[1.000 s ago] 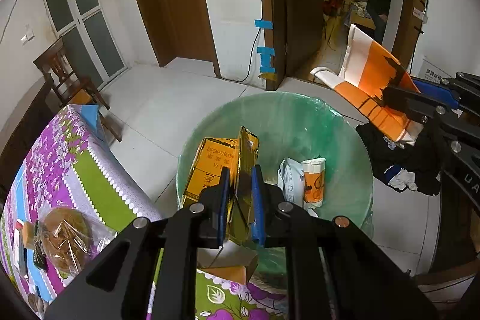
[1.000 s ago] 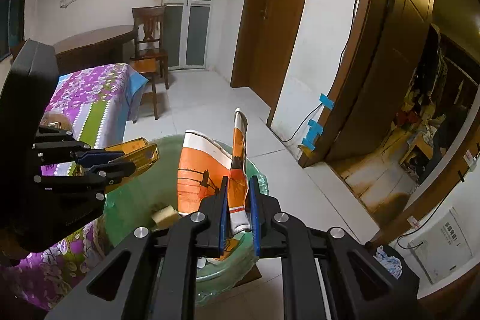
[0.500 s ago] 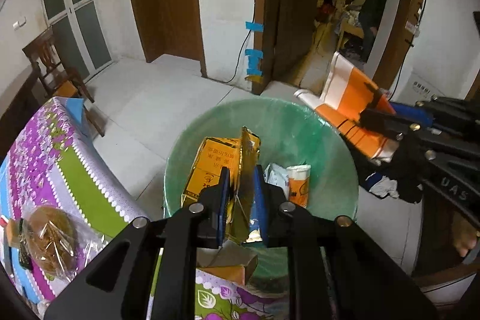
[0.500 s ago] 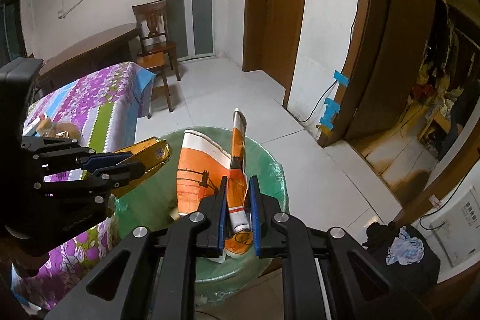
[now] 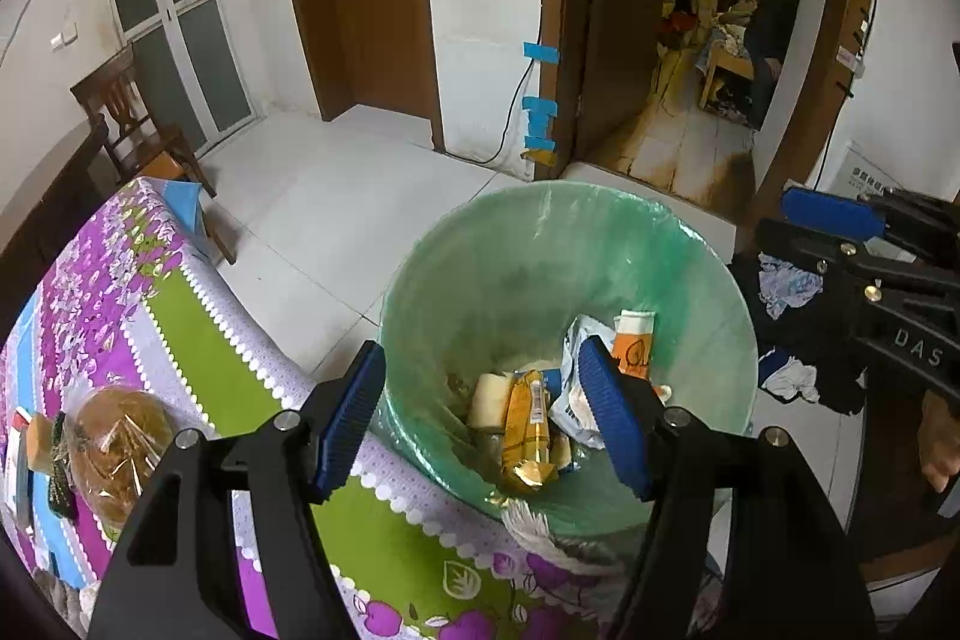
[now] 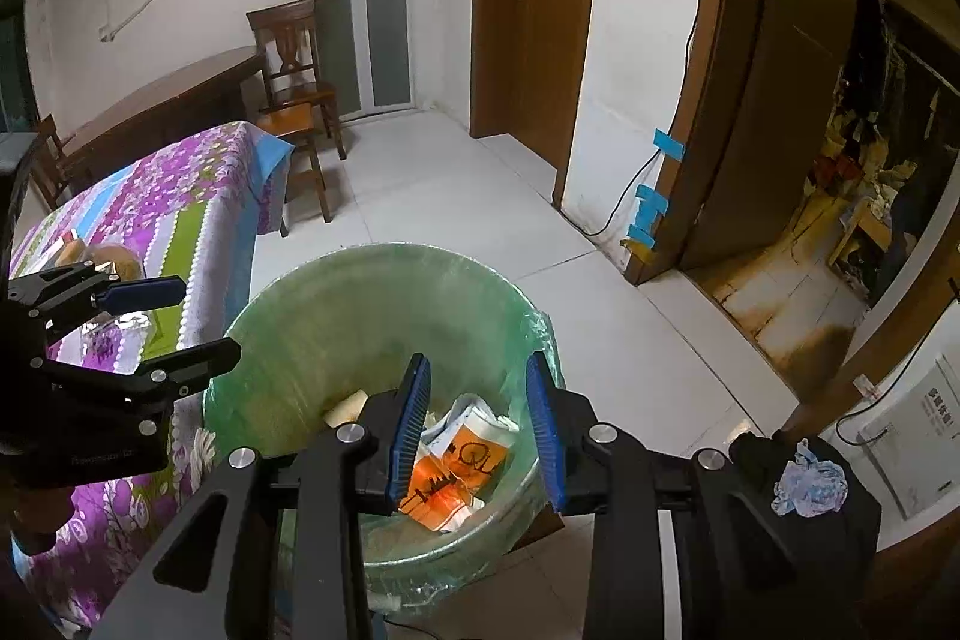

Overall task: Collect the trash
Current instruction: 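Open both tools to drop the wrapper and carton into the bin, then move both open tools back over the table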

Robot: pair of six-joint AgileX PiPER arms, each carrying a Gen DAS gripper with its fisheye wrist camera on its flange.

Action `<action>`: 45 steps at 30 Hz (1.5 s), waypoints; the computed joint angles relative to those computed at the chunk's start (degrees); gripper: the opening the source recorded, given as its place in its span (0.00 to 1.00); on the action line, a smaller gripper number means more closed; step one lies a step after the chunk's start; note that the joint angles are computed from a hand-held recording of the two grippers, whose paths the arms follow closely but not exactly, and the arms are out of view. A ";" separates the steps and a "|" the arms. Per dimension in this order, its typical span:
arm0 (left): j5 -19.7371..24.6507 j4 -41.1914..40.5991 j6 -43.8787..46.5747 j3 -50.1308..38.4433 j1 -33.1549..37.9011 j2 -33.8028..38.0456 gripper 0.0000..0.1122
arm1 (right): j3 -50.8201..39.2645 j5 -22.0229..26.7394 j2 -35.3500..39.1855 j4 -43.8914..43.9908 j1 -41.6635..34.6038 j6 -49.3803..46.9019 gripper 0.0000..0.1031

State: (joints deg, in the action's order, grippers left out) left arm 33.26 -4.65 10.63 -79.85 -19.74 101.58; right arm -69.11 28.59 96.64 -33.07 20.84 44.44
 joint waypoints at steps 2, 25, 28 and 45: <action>-0.55 1.44 -1.10 0.65 -0.14 -0.47 0.57 | 0.74 -0.30 -0.42 -0.53 0.37 1.00 0.33; -11.29 8.42 -9.00 20.45 8.17 -17.38 0.77 | 11.08 6.59 -3.11 -43.79 19.15 56.27 0.66; -12.14 6.09 -6.32 22.77 11.44 -19.82 0.80 | 10.37 9.42 -1.25 -47.15 22.83 60.88 0.70; -2.80 -35.20 38.05 21.21 50.15 -24.45 0.86 | -7.15 17.10 11.66 -42.27 37.52 50.64 0.95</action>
State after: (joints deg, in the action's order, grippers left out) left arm 30.47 -39.85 48.68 -58.64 30.40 77.14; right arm -76.26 45.70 108.30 -75.34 58.36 95.08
